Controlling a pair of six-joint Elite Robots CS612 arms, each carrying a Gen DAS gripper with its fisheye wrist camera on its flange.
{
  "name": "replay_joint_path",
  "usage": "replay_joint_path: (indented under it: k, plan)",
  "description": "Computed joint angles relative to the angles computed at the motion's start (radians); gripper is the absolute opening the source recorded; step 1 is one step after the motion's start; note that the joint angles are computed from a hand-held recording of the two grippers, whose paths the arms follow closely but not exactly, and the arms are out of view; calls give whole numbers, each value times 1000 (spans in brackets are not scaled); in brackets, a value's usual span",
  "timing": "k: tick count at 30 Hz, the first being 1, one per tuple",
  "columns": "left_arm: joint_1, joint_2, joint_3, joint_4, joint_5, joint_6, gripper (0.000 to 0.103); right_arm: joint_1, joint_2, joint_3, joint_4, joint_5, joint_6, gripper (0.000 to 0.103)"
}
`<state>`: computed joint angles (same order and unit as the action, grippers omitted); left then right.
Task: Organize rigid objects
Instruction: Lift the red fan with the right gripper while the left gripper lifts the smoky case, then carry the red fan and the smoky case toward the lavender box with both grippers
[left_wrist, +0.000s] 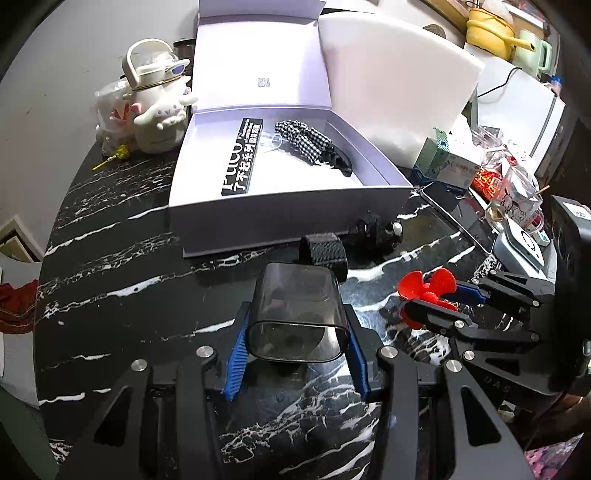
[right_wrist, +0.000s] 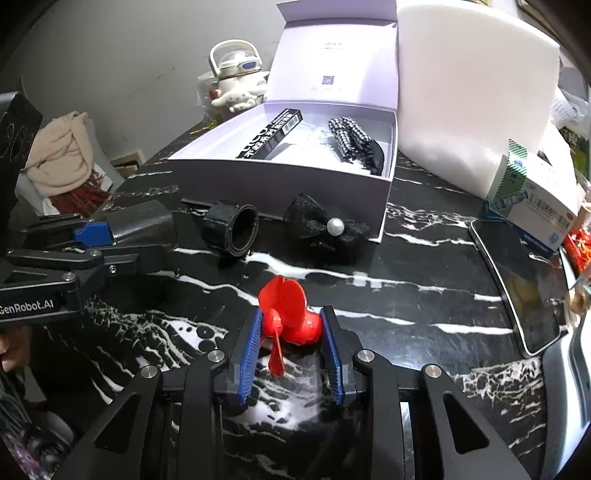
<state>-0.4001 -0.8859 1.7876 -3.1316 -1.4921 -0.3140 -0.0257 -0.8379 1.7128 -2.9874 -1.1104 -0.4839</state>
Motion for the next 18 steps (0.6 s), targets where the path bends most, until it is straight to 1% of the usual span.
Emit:
replay_joint_path:
  k: [2,8,11,16,18]
  plan:
    - [0,-1,-6,16,13,3,45,1,0,-2,-4,-2,-4,31]
    - [3,-4,-10,13,18,4,46,-3,-5,-5,-5,7,-2,31]
    - [1,-7,-16,30,36,9,46,-5,-6,-9,-3,9,0,31]
    - [1,-8,-23,29,37,15,46,-3,-14,-10,-17,-8,-17,31]
    - [1,-8,-31,39,37,12,45,-4,-18,-15,-13,-1,-24,31]
